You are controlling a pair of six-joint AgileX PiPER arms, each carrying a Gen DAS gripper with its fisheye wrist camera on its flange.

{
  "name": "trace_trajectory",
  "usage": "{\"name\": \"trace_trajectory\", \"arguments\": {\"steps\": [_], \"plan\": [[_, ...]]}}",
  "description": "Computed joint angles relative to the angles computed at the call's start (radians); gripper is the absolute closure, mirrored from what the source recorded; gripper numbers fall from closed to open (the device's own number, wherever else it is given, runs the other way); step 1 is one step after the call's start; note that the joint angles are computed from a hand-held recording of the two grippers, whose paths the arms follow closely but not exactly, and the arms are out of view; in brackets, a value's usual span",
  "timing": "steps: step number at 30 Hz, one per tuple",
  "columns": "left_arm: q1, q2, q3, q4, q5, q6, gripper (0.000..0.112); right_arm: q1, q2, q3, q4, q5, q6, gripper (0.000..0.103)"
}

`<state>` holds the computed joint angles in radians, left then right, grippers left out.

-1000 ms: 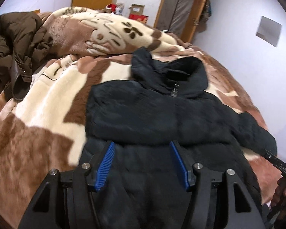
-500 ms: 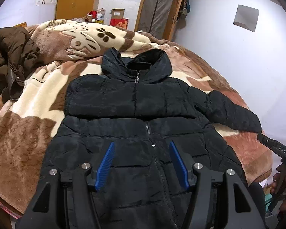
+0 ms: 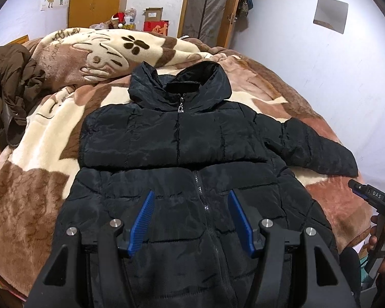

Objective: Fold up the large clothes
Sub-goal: 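Grasp the other sleeve cuff with the right tool and lift it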

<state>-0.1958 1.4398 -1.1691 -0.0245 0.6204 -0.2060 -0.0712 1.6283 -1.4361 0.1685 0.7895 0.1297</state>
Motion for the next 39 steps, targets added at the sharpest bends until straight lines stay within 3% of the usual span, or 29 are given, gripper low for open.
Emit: {"name": "trace_trajectory", "arguments": {"steps": [11,19,27,30,33,39], "plan": [[-0.025,0.237,-0.205,0.033,0.015,-0.007,0.051,-0.189,0.306,-0.249,0.095,0.031,-0.030,0.055],[-0.027,0.335,-0.253,0.036,0.021,-0.028,0.051,-0.276,0.490,-0.432,0.224,0.032,-0.036,0.054],[-0.010,0.364,-0.249,0.020,0.028,-0.033,0.051,-0.293,0.529,-0.490,0.230,-0.006,0.065,0.054],[-0.005,0.348,-0.230,0.016,0.016,-0.031,0.051,-0.300,0.476,-0.406,0.241,-0.069,0.113,0.054],[0.007,0.331,-0.210,0.000,0.011,-0.023,0.051,-0.314,0.395,-0.243,0.304,-0.185,0.105,0.054],[0.015,0.320,-0.196,0.004,0.015,-0.026,0.051,-0.358,0.523,-0.427,0.396,-0.104,0.111,0.054]]}}
